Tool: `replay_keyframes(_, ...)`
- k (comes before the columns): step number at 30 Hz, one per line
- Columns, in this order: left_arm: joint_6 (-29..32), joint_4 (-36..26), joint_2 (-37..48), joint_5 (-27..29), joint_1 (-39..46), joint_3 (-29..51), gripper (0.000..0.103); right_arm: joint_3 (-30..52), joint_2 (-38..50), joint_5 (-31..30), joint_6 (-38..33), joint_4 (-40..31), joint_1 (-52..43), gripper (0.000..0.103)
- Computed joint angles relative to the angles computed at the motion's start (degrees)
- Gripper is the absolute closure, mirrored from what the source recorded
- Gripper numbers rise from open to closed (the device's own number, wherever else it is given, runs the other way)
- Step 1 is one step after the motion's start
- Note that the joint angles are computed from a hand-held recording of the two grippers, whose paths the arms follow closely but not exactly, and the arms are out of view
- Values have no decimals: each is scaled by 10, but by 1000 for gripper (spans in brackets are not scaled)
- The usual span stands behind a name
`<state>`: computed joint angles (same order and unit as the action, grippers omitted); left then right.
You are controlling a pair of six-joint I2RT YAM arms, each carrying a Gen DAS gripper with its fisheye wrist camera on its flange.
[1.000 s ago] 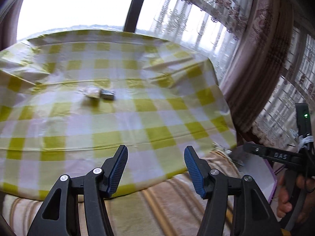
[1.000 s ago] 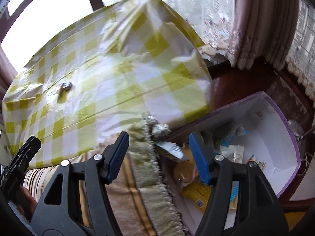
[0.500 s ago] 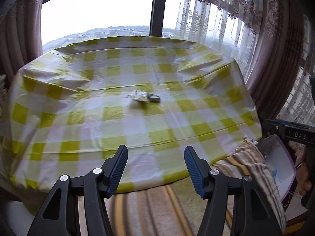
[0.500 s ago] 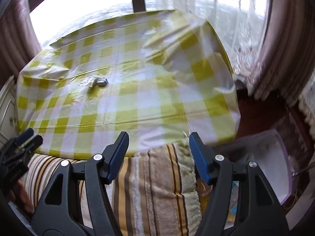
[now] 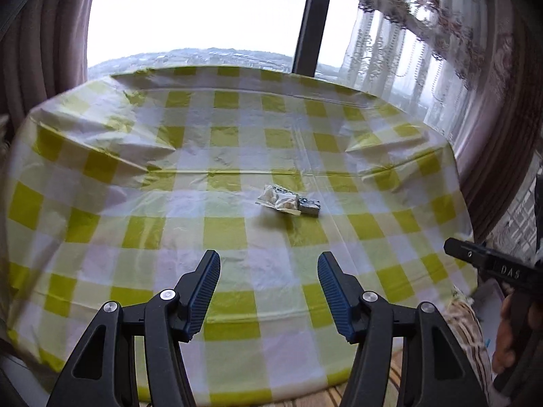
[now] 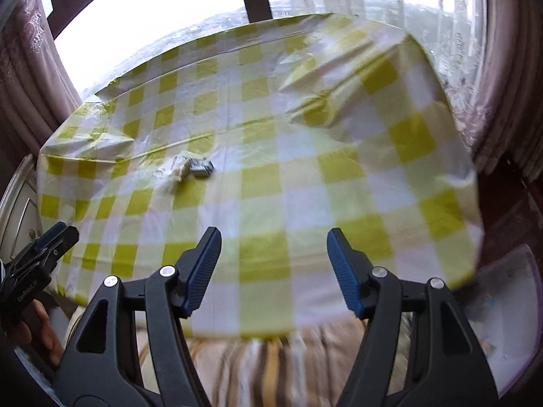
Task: Organize snacks
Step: 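Move both open tools back over the last two snacks, then grasp the white macadamia nut packet with the left tool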
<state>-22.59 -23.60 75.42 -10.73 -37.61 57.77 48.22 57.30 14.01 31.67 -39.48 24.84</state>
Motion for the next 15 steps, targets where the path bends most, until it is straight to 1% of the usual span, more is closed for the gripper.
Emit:
replay_keyframes(1,0,19,15,11,10,-2,42,-5,20,-2,-4,31,-2,35)
replay_keyframes(4,5,58,69,39,33,16,41,-13,69,-10,-9,90,-11,35)
replay_keyframes(6,11,81,107,51,45,39,37,-18,90,-8,-9,120,-12,35)
replay_keyframes(8,24,90,152,60,54,78,34,-31,100,2,-6,154,-11,35)
replay_keyframes(11,49,76,225,75,60,153,31,-46,122,4,3,205,-15,35)
replay_keyframes(13,61,62,267,76,63,196,30,-53,132,-5,9,232,-23,35)
replay_keyframes(14,67,45,298,82,66,231,30,-56,137,-8,12,243,-26,35)
replay_keyframes(15,68,42,311,87,68,243,30,-59,139,-9,13,249,-27,35)
